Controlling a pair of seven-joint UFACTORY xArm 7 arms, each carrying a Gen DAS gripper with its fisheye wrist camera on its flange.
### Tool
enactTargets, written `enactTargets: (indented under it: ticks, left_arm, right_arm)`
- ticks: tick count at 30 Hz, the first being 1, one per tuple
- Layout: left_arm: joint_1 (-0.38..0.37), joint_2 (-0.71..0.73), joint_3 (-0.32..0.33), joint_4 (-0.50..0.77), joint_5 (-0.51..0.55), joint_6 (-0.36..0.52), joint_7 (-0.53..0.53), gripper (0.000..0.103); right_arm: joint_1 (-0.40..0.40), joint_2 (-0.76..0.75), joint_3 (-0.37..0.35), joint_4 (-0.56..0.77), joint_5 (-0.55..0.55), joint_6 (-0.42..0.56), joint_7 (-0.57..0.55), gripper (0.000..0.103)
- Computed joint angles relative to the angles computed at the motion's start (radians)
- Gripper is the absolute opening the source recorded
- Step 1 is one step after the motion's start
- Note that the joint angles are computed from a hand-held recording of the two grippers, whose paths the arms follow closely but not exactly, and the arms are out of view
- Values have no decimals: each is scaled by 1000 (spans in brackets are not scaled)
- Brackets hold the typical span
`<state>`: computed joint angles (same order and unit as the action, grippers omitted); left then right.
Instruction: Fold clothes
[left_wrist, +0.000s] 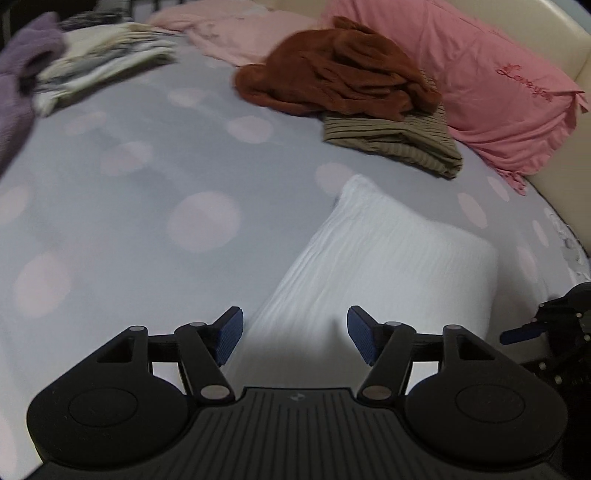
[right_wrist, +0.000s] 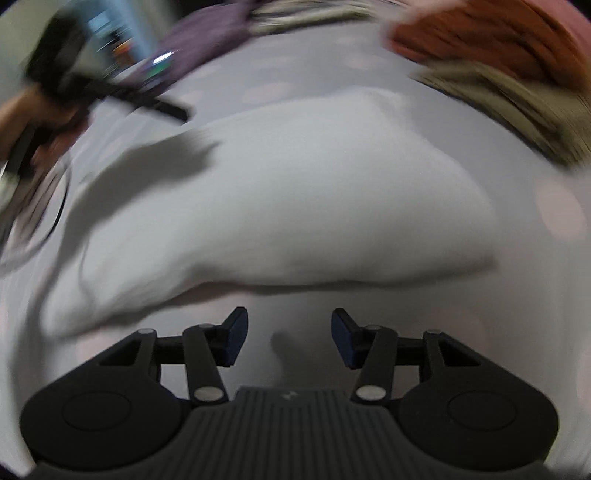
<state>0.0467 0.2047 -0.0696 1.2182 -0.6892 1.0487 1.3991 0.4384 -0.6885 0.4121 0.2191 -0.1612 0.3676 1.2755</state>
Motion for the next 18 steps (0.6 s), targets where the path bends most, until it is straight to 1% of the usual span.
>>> enactTargets:
  ticks: [2, 4, 6, 8, 9, 11, 14, 16, 17, 18]
  left_arm:
    - [-24, 35, -20, 40, 12, 32, -31, 61]
    - [-46, 101, -36, 123, 46, 98, -93, 61]
    - [-66, 178, -54, 219, 81, 170, -162, 61]
    - [-89, 275, -67, 341, 127, 255, -260, 61]
    - [-96, 316, -75, 392, 143, 284, -291, 61]
    - [-109, 396, -89, 492, 176, 344, -347, 61]
    - [-130, 524, -110, 663, 219, 469, -430, 61]
    - [-147, 606, -122, 779, 238, 545, -478, 61]
    - [-157, 648, -128, 839, 247, 581, -502, 61]
    - [-167, 692, -133, 905, 254, 617, -526, 61]
  right_arm:
    - [-8, -56, -15, -45, 40, 10, 66, 54]
    - [-18, -112, -33, -88, 76, 22, 130, 55]
    - [-36, -155, -38, -133, 94, -2, 189, 56]
    - [-51, -158, -47, -173, 109, -81, 238, 58]
    - [-60, -156, -51, -191, 117, -125, 262, 58]
    - [-81, -130, -55, -221, 128, -230, 301, 60]
    - [-115, -84, -52, -253, 148, -366, 357, 60]
    - [-151, -37, -34, -274, 166, -481, 399, 60]
    - [-159, -34, -32, -289, 179, -518, 415, 60]
    - [-171, -16, -45, -287, 185, -547, 415, 60]
